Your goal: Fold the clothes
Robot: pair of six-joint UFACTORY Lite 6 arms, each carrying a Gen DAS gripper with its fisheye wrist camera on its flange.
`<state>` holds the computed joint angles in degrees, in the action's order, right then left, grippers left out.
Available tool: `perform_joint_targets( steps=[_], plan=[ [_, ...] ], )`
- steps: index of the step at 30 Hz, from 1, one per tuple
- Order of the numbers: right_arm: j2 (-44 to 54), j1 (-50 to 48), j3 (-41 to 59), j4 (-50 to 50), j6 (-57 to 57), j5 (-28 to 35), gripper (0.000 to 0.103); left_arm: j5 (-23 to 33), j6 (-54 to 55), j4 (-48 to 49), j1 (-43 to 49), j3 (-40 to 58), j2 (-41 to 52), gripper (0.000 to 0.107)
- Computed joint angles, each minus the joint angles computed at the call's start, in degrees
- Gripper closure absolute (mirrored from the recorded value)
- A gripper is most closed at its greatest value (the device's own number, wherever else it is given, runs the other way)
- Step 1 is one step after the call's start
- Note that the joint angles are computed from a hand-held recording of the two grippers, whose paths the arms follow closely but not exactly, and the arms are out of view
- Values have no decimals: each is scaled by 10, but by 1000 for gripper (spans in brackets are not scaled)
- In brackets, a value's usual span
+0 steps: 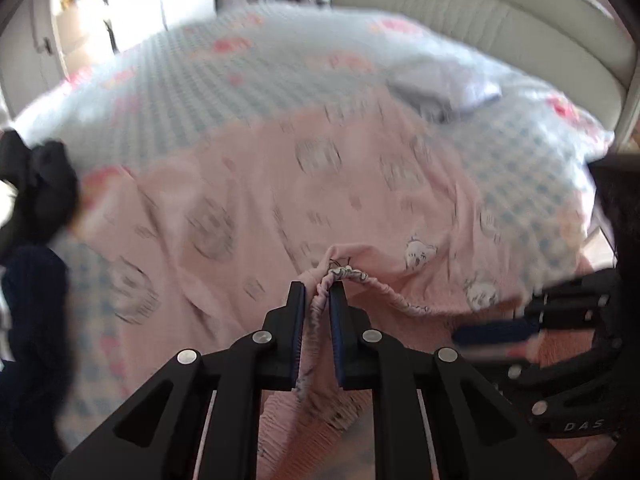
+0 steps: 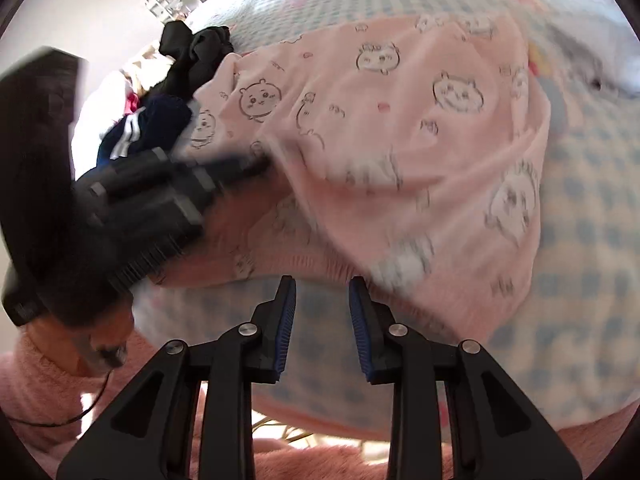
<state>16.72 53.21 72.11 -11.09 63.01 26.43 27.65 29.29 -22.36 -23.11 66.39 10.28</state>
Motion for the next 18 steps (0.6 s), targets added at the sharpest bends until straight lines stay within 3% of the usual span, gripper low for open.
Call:
perform_joint_targets(
  steps=[3,5,8,10,12,14,16,18],
  plan=[
    [5,0,4,-20,25,7,74,-6,14,-25,1,-42,18,93],
    [-10,0,-14,-31,30,15,74,-10,101,-122,29,-98,-38,90],
    [-46,5,-46,-20,29,19,74,95,210,-258,119,-120,-96,70],
    [-96,19,-83,-51,66,9,74,142,273,-329,181,-145,-151,66],
    [-152,34,-119,-123,147,6,72,165,287,-349,226,-155,-180,66],
    [-173,41,-132,-200,240,34,68,153,242,-320,257,-153,-172,66],
    [-162,31,-129,-214,269,84,68,143,207,-291,276,-152,-150,66],
    [-159,8,-143,-194,261,87,68,139,186,-274,287,-154,-126,66]
  ],
)
